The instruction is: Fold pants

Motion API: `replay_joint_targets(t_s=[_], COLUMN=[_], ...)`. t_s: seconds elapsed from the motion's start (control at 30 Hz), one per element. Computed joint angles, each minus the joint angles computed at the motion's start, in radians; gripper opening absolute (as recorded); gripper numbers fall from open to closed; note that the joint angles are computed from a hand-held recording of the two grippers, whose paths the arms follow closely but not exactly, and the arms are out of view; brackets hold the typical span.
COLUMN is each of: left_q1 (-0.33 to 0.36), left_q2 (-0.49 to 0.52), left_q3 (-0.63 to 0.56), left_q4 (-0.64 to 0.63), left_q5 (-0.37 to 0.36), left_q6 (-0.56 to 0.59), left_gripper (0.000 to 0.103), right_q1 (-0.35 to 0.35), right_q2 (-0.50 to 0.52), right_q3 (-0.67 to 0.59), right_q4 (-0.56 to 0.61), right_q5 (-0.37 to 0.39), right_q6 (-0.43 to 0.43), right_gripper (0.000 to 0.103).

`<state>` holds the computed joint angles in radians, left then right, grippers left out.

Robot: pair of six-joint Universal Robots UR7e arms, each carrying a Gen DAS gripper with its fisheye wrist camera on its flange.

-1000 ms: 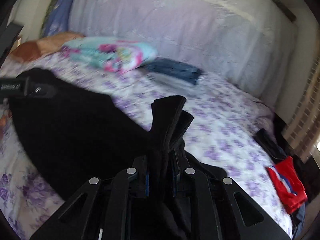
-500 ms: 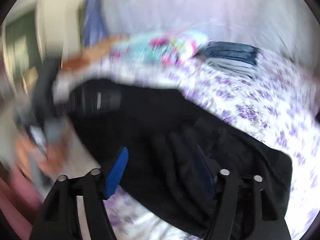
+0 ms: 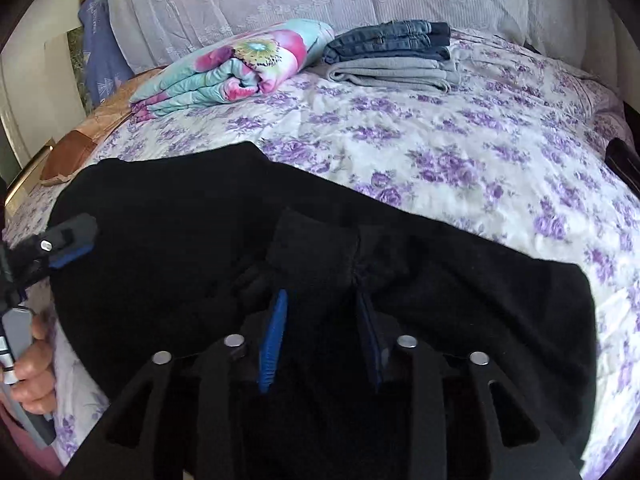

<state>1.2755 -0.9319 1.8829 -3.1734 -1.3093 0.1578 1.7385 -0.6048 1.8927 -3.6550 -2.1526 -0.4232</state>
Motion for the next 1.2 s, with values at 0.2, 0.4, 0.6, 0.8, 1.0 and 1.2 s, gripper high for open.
replay_joint_targets(t_s=[0.2,0.4,0.6,0.8,1.0,1.2], left_q1=[-0.005,-0.01,-0.015,-0.022,-0.119,-0.212], left_q2=[0.004,0.008,0.012,0.009,0.0,0.006], left_q3=[-0.004,-0.005,-0.005,0.006,0.058,0.007], left_q4=[0.007,0.007,0.009,-0.019,-0.105,0.136], left_q5=[0.02,0.04,0.061,0.077,0.168,-0.106], left_q6=[0.004,0.009,0.011,0.016,0.13,0.234], left_gripper=[0.098,0.098,0.098,0.098,0.098,0.098], right_q1=[0.017,-0.054,-0.038,-0.085,-0.122,-0.24], right_q2=[-0.029,-0.052,-0.057,-0.133,-0.178,-0.237], right_q3=[0.109,0.181,0.25,0.334,0.48,0.491], right_q4=[-0.304,-0.223,-0.365,-0.265,-0.518,-0.359], right_q5=[-0.02,-0.11,-0.026,0.034,0.259,0.425], right_q6=[-0.087,-0.017,-0.124,-0.024,-0.023,0.068], right_gripper=[0.064,0.069,0.076,0.082,0.082,0.083])
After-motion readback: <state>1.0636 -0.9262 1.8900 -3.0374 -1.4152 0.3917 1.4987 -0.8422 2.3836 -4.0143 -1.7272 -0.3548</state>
